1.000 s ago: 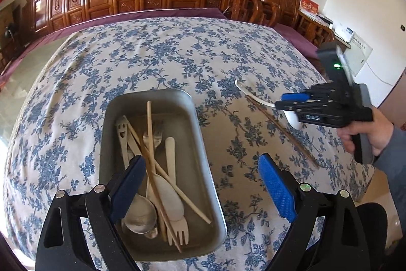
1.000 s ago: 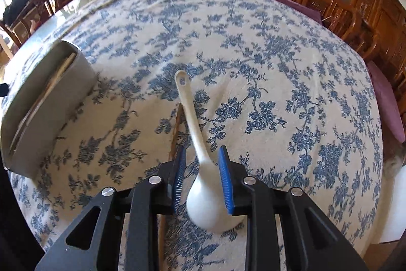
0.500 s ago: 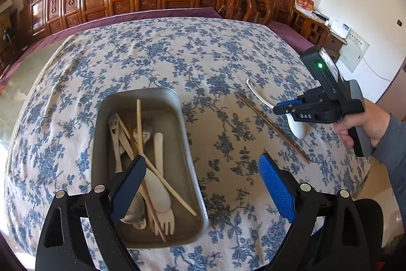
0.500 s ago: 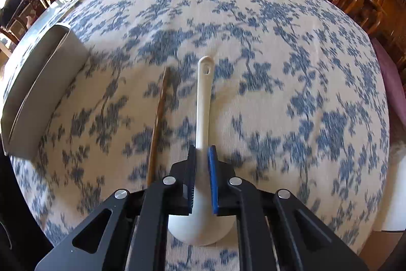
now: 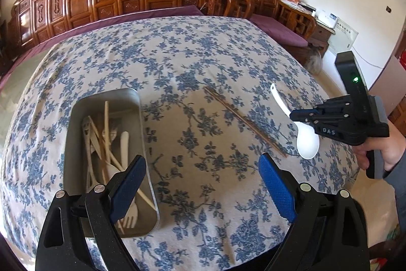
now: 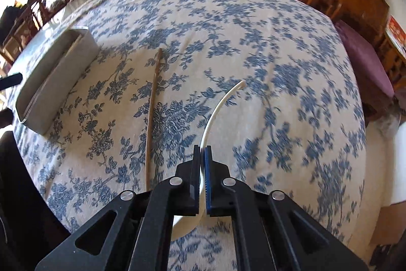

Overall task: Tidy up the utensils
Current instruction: 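Grasp a white plastic spoon beside the tray with the right gripper, then grasp the bamboo chopstick on the cloth with the left gripper while the right gripper holds the white spoon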

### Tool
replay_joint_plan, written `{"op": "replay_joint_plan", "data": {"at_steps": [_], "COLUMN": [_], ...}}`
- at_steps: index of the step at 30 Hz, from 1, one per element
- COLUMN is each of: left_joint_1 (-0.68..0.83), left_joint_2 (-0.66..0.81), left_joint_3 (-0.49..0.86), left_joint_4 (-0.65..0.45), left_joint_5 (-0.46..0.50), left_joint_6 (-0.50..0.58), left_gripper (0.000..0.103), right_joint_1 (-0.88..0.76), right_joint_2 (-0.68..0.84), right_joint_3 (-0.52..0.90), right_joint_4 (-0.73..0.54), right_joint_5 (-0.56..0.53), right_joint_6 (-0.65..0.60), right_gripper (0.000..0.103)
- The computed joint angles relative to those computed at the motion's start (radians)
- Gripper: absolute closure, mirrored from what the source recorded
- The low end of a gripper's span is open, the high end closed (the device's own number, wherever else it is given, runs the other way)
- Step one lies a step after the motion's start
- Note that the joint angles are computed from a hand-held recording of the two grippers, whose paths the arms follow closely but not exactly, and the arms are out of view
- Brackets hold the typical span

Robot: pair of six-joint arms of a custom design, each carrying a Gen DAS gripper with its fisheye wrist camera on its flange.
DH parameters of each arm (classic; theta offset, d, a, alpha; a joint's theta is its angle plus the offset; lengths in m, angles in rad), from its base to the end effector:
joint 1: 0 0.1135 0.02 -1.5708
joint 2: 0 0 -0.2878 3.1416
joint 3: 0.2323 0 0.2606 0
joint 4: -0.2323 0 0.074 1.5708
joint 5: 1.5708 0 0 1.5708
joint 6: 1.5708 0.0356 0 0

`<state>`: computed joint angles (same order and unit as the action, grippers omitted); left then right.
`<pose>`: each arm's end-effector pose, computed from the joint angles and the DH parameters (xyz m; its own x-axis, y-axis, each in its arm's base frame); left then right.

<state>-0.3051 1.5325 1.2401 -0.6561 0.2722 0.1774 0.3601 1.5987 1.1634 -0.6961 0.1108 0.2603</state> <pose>0.3140 -0.1089 0.2974 -0.6854 0.3941 -0.6123 0.5687 0.8149 -0.1122 0.3100 0.1125 0.2497 -0.8972 -0.0645 -0.4368 -0.0779 0.9969 0.0128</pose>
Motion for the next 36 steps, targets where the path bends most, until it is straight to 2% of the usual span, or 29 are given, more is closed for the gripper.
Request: {"op": "replay_joint_plan", "data": {"at_steps": [10,14,25,31,33,36], "left_joint_1": [-0.085,-0.137,-0.270,-0.315,-0.320,-0.324], "left_joint_2": [0.033,0.081,0.312,0.384,0.401,0.414], "left_joint_3": [-0.004,0.019,0.176,0.207,0.215,0.219], "left_joint_4": [0.020,0.031,0.053,0.071,0.068,0.063], "left_joint_5": [-0.066,-0.107,-0.175,-0.191,-0.193,-0.201], "left_joint_6": [-0.033,-0.058,-0.189,-0.227,-0.224,-0.215], "left_gripper": [0.017,0.017,0.018,0.038,0.051,0.065], "right_joint_1": [0.045,0.051,-0.025,-0.054,-0.052,-0.052], "right_joint_2": [-0.243,-0.273,-0.339,-0.352,-0.353,-0.358], "right_joint_3": [-0.209,-0.251,-0.317,-0.326,-0.324,-0.321], "right_joint_4": [0.078,0.077,0.115,0.117,0.115,0.108], "right_joint_5": [0.039,0.063,0.001,-0.022,-0.022,-0.018], "right_joint_6": [0.143,0.144,0.145,0.148,0.147,0.144], "right_gripper": [0.099,0.099,0.099,0.099,0.099,0.099]}}
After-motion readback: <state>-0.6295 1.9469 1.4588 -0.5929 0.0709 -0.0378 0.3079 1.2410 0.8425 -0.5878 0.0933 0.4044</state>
